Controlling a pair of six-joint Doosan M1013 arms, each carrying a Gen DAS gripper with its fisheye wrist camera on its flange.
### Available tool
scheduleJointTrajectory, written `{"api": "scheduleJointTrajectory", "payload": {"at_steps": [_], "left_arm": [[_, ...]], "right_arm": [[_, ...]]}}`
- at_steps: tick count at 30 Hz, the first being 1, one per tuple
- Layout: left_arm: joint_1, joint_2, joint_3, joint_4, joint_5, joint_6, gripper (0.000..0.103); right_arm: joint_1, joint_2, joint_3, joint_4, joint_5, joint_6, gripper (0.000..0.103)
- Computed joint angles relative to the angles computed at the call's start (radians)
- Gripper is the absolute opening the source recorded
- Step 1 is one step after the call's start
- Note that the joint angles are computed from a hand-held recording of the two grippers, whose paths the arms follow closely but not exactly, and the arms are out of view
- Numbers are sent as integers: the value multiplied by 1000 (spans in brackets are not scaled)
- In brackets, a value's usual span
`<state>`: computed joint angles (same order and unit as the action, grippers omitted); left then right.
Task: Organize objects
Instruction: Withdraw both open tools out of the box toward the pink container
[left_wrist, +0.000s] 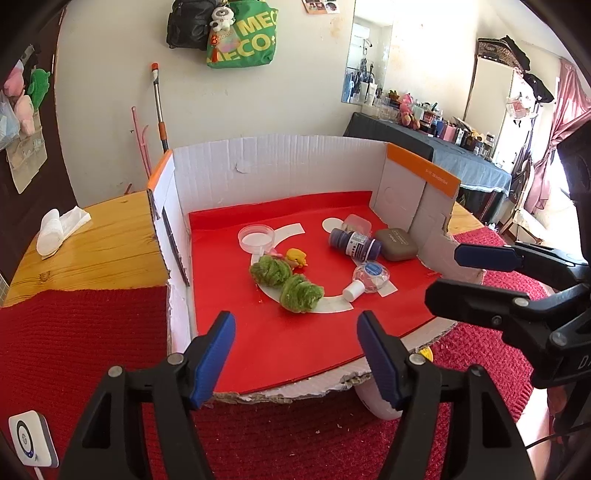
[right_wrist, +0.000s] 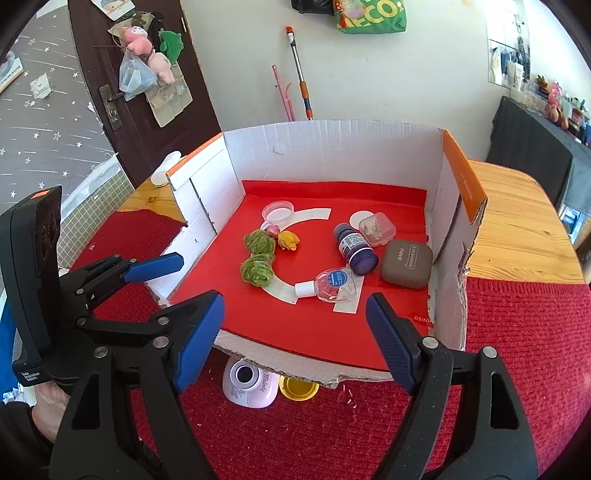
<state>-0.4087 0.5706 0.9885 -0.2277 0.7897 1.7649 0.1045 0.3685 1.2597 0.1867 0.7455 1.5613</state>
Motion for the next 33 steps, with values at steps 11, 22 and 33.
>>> {"api": "scheduleJointTrajectory", "payload": {"at_steps": [11, 22, 33], "left_arm": [[-13, -51, 70, 51, -59, -27, 86], [-23, -92, 131, 86, -99, -46, 97], [-23, -107, 167, 83, -92, -62, 100]], "right_arm": [[7, -49, 56, -2, -49, 6, 90], [14, -90, 105, -4, -73, 6, 95], [19, -113, 148, -13, -87, 19, 97]]}}
